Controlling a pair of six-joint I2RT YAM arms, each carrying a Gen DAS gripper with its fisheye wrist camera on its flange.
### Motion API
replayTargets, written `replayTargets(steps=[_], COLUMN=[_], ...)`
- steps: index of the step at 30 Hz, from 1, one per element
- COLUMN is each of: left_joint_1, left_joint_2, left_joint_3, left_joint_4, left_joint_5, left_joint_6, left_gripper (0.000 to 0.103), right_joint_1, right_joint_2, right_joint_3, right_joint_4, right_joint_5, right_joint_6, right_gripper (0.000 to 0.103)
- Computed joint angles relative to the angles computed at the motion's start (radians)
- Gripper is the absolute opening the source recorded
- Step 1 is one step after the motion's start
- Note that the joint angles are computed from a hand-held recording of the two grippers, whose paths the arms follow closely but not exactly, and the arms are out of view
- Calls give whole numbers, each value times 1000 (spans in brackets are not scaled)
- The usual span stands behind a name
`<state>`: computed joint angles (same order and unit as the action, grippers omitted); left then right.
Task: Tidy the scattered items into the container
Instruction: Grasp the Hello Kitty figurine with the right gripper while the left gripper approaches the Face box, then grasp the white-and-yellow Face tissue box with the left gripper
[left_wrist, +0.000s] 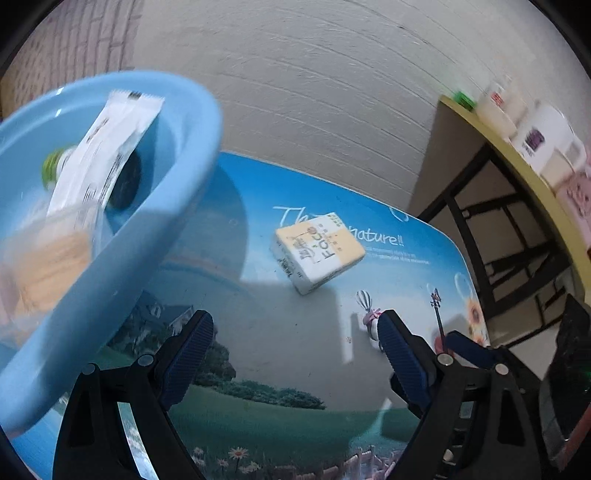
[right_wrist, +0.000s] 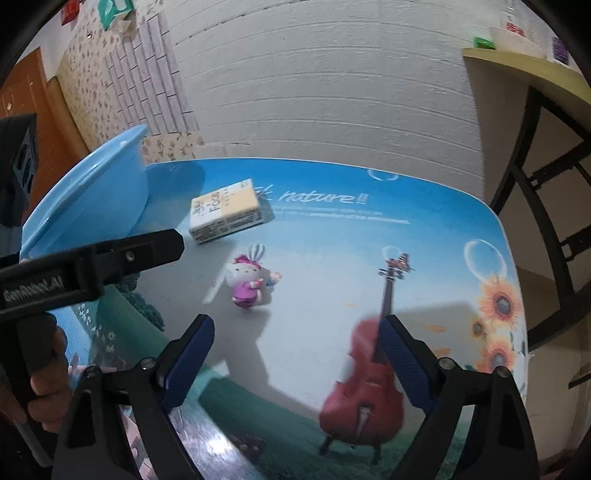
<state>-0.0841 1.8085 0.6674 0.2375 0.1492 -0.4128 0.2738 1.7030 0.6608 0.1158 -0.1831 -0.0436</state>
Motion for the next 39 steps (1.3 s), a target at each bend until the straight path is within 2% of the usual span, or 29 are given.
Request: replayTargets(steps=[5,7,9,13,15,17,23,29,39], left_joint_1=[15,14,11,-4,-3,-2,-31,-96,-144], left_joint_2=[7,9,7,6,9,18,25,21,122], left_joint_3=[1,3,4,3,2,11,38,72,228], left_joint_4=[-6,-6,-7,2,1,-9,-35,-68,-156], left_joint_5=[7,7,4,-13,-14,-11,-40,-146,-265], left_joint_6=[-10,-10,-5,11,13,9,24,36,-69], left_gripper=[90,90,90,90,90,90,90,90,91], right_joint_1=[38,46,52,54,53,53,36,-14,-134], right_joint_2=[53,75,107,120,120,116,91,62,21], right_joint_3=[72,101,131,141,138,130,89,50,11], right_joint_4=[-22,-32,-44,-32,-25,-17,11,37,30], right_joint_5=[4,-5,-8,-12,-18,-17,-19,-23,-66], right_joint_6=[-9,-16,-26,-36,-46,-51,-55,-43,-74], right_gripper=[80,73,56,45,32,25,25,25,25])
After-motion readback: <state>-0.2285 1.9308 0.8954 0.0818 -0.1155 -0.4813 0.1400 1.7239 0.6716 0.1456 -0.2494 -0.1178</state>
